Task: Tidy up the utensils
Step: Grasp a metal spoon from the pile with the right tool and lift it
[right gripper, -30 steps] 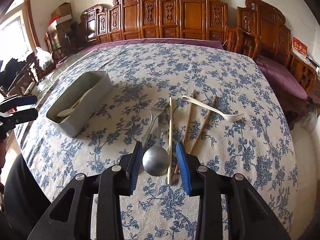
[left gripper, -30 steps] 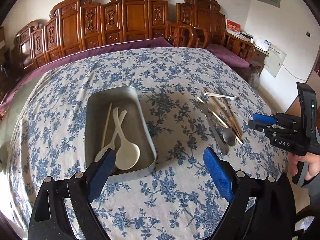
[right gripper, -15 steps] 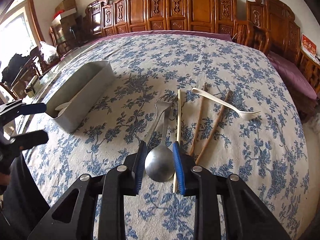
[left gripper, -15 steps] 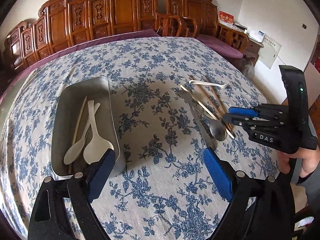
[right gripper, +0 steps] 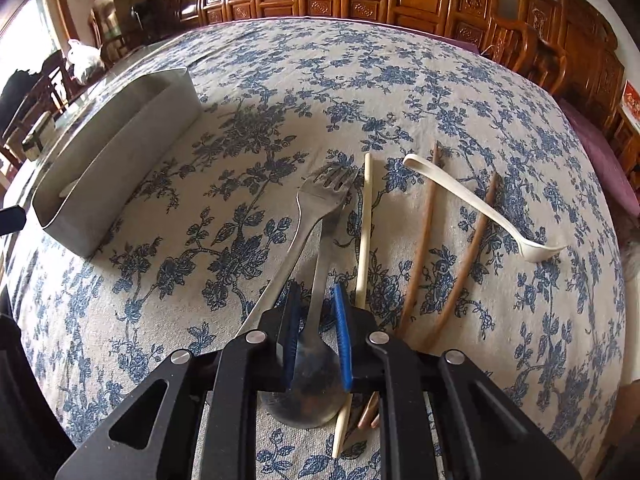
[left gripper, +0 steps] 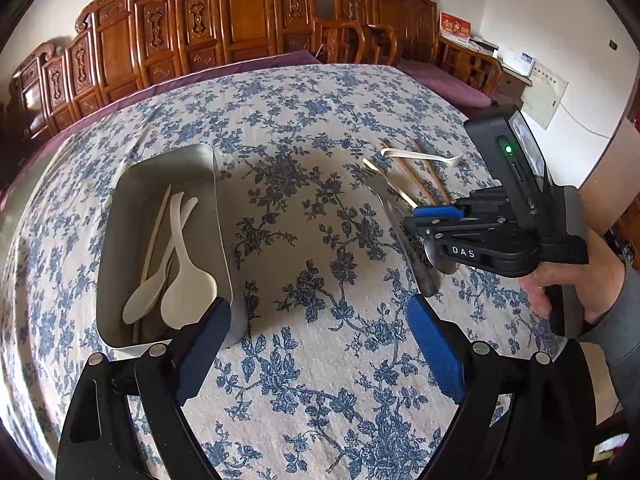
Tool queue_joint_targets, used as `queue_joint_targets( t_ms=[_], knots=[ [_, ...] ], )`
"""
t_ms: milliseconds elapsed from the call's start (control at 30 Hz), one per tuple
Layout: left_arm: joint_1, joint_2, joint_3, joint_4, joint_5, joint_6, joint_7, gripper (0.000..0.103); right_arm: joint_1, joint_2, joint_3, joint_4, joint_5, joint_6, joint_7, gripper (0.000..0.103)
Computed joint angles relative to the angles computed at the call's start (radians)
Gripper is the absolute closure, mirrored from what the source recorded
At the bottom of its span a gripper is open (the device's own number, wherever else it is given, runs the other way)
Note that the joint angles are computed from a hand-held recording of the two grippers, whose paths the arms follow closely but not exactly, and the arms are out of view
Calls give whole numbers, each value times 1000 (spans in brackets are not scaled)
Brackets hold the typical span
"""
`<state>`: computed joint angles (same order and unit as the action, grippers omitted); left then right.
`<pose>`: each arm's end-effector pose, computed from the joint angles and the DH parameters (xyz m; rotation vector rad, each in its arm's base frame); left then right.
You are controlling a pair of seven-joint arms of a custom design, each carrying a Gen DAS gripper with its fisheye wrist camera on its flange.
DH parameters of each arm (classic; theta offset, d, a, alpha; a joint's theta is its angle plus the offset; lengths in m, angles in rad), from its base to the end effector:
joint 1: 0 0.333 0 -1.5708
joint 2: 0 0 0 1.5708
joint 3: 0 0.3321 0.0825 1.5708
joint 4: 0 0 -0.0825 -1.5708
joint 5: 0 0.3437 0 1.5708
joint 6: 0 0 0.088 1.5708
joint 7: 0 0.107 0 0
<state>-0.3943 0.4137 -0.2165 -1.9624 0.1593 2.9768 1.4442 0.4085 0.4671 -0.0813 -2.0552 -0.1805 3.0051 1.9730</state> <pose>0.5258 -0.3627 0.3804 -1.3144 2.4564 -0.8095 0.5782 0.2146 0.3062 -2.0291 1.8073 -0.3993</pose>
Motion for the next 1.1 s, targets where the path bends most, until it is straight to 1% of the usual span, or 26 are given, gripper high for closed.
queue_joint_targets(
  t_ms=[100, 133, 167, 300, 367, 467, 533, 600, 700, 833, 1000, 1100],
  knots=[
    [-10, 6, 9, 6, 6, -6, -7, 17, 28, 10, -31, 23, -27, -27, 12, 86],
    [-12, 6, 11, 5, 7, -7, -10, 17, 25, 11, -27, 27, -29, -31, 11, 91],
    [-13, 6, 11, 5, 8, -7, -12, 17, 16, 12, -18, 32, -27, -37, 6, 94],
    [-13, 4, 13, 1, 9, -5, -20, 17, -23, 13, 24, 39, -2, -46, -21, 96],
    [-10, 3, 12, -1, 8, -4, -21, 17, -27, 7, 27, 33, 11, -28, -15, 96],
    [-5, 0, 9, -7, 6, 1, -21, 17, -14, -13, 12, 18, 10, 3, -4, 96],
    [-5, 0, 12, -6, 7, 1, -23, 17, 13, -26, -20, 13, -11, 0, 9, 96],
    [-1, 2, 7, -3, 4, 0, -20, 17, 25, -36, -40, 13, -28, -16, 24, 96],
    [-3, 9, 6, 8, 3, -1, -18, 17, 12, -51, -39, -1, -39, -23, 36, 96],
    [-15, 36, 9, 53, 6, -26, -19, 17, -31, -68, -5, -25, -30, -39, 15, 96],
    [-49, 101, 19, 154, 24, -81, -20, 17, -53, -83, 10, -60, -32, -45, -9, 96],
    [-66, 142, 19, 216, 32, -118, -20, 17, -73, -106, 23, -100, -23, -23, -26, 96]
  ],
)
